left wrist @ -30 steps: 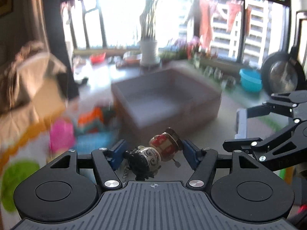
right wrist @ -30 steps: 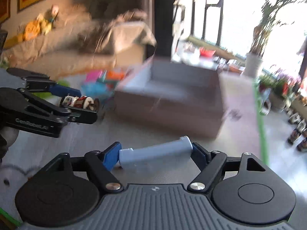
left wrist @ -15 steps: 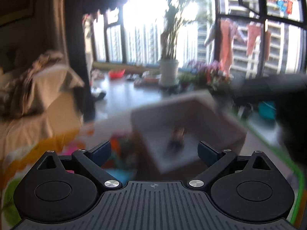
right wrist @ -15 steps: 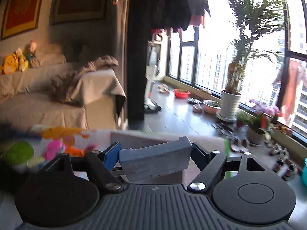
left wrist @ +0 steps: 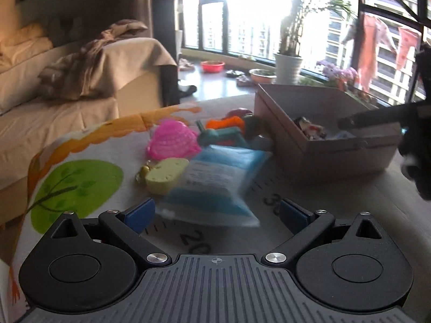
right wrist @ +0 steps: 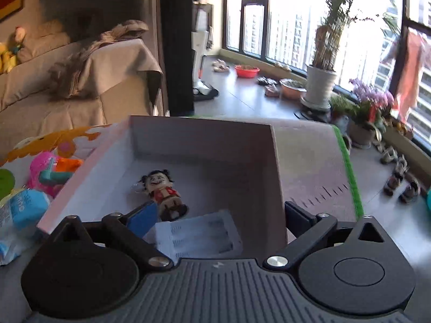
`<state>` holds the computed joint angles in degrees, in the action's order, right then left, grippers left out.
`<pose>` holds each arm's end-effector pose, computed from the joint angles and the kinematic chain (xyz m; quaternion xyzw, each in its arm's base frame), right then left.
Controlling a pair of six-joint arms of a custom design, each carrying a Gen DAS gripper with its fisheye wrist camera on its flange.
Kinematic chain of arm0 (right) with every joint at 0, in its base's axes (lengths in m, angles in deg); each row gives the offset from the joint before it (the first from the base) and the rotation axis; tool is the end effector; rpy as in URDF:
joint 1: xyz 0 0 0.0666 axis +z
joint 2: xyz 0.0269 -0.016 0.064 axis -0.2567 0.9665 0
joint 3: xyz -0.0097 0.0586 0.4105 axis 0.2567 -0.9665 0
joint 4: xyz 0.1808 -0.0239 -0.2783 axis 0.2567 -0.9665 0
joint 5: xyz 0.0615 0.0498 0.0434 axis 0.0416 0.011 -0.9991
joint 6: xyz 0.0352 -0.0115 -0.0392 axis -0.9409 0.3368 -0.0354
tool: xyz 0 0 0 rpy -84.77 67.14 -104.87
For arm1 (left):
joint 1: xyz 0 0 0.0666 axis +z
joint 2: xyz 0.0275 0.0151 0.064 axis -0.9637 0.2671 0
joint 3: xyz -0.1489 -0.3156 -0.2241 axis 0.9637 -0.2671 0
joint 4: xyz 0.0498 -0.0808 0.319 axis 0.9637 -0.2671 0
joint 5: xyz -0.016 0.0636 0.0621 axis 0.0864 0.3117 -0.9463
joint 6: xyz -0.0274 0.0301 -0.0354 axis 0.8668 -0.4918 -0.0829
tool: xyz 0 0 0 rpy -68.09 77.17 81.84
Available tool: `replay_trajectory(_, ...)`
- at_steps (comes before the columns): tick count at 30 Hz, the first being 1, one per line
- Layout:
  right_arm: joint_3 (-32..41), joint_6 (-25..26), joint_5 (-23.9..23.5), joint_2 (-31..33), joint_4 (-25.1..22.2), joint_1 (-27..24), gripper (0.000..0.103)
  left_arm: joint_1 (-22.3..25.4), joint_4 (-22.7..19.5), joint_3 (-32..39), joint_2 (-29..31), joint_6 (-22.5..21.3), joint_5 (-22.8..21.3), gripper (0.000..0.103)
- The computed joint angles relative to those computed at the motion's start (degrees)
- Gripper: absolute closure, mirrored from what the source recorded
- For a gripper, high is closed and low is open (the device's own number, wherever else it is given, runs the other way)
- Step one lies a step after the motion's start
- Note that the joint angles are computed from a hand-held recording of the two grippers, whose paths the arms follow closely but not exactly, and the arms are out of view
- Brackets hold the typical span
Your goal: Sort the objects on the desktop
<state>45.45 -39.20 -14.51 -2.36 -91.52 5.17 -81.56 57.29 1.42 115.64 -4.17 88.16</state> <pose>0.3902 0.1290 0.4080 0.0325 0.8992 -0.0286 0.4353 0.3678 -0.0540 0.3984 0.1855 0.8752 -0.0886 0.4380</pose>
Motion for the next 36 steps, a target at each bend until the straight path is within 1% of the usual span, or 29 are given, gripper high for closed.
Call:
replay_trajectory(2,0.2,0.0,-3.1,-0.1,0.1,0.3,0.004,-1.0,1.6,0.3,1.3,-0.1,-1.8,0.002)
replay_trajectory(3,0.5,0.0,-3.9,0.0,0.0,0.6,0.006,-1.5,2.2,0.8,2.3,-0.1,-3.0,0.002)
replay_trajectory(4,0.6,0.4,-2.9,-0.1,0.0,1.4,0.007,-1.9,2.4,1.4,3.3,-0.1,-3.7,0.002)
replay_trajectory(5,1.2,1.2,-0.8,-0.1,-0.1,2.4,0.007,-2.1,2.1,2.1,4.2,0.2,-4.1,0.002)
replay_trajectory(6,1.2,2.0,1.2,-0.3,0.4,3.6,0.007,-2.3,1.5,3.1,5.2,0.7,-4.3,0.004)
replay_trajectory(7,1.3,2.8,1.9,-0.8,0.6,4.2,0.007,-2.4,1.6,3.4,5.7,1.0,-4.1,0.016)
replay_trajectory(8,1.4,3.6,2.3,-1.5,1.0,5.2,0.007,-2.6,1.7,3.7,5.9,0.9,-4.5,0.023)
replay_trajectory(9,1.8,4.3,2.2,-1.9,1.2,6.0,0.007,-2.9,2.3,3.5,5.9,0.7,-4.9,0.04)
replay_trajectory(12,4.9,5.4,1.2,-1.4,-0.1,8.4,0.007,-2.4,1.9,2.9,5.3,-0.1,-3.6,0.047)
replay_trajectory(14,7.8,4.9,-1.9,-0.3,-2.2,9.3,0.007,-1.7,1.7,1.6,3.9,-1.4,-2.8,0.048)
replay_trajectory(15,9.7,4.3,-3.3,1.0,-3.3,9.8,0.009,-1.0,1.0,0.9,2.9,-2.1,-1.8,0.048)
replay_trajectory(16,11.6,3.7,-5.0,2.4,-4.4,10.3,0.012,-0.1,-0.1,0.4,1.9,-2.8,-0.4,0.048)
replay_trajectory(17,13.7,3.4,-6.8,4.2,-5.8,10.8,0.015,1.1,-2.0,-0.2,0.5,-4.0,1.6,0.048)
replay_trajectory(19,17.7,4.2,-8.3,7.7,-8.2,12.3,0.029,3.2,-5.2,-1.0,-1.5,-6.5,4.7,0.044)
replay_trajectory(21,21.6,6.1,-8.5,11.5,-10.6,13.8,0.037,5.4,-7.7,-2.2,-3.7,-8.7,6.7,0.041)
replay_trajectory(22,24.5,7.0,-8.7,14.3,-12.4,14.5,0.037,6.1,-8.2,-2.7,-4.5,-9.0,7.0,0.036)
replay_trajectory(23,27.6,7.7,-8.5,17.1,-14.4,15.1,0.037,6.8,-8.5,-3.3,-5.1,-9.1,7.1,0.032)
replay_trajectory(24,29.8,8.1,-7.7,19.2,-15.7,15.6,0.037,7.7,-8.6,-3.7,-5.7,-9.1,7.6,0.027)
replay_trajectory(25,32.8,8.7,-5.6,22.0,-17.0,16.2,0.037,8.4,-8.6,-3.9,-5.9,-9.0,8.3,0.023)
replay_trajectory(26,34.5,9.2,-4.4,24.0,-17.7,16.5,0.037,9.1,-8.6,-4.1,-6.1,-8.8,9.2,0.021)
replay_trajectory(27,37.3,9.7,-3.4,26.5,-19.4,16.7,0.037,9.9,-8.6,-4.2,-6.2,-8.5,10.3,0.019)
replay_trajectory(28,37.8,9.7,-2.7,27.3,-20.0,16.7,0.037,10.5,-8.9,-3.9,-6.0,-8.3,11.0,0.017)
replay_trajectory(30,42.3,8.7,-2.8,30.8,-25.0,16.0,0.037,11.6,-8.8,-4.1,-6.2,-8.1,12.2,0.013)
replay_trajectory(31,43.7,7.6,-3.5,32.0,-26.0,15.6,0.041,12.0,-8.7,-4.2,-6.2,-8.3,12.6,0.01)
replay_trajectory(32,43.8,6.5,-4.9,31.8,-26.3,15.3,0.046,12.2,-8.6,-4.4,-6.3,-8.5,12.9,0.009)
replay_trajectory(34,44.6,4.8,-9.6,31.4,-28.3,14.8,0.074,12.4,-8.9,-4.4,-6.1,-9.0,13.3,0.008)
replay_trajectory(35,44.3,3.7,-12.6,30.7,-29.4,14.6,0.078,12.4,-9.4,-4.4,-5.9,-9.5,13.6,0.008)
replay_trajectory(36,43.0,2.9,-14.2,29.6,-29.3,14.7,0.081,12.2,-9.5,-4.6,-5.9,-9.8,13.8,0.008)
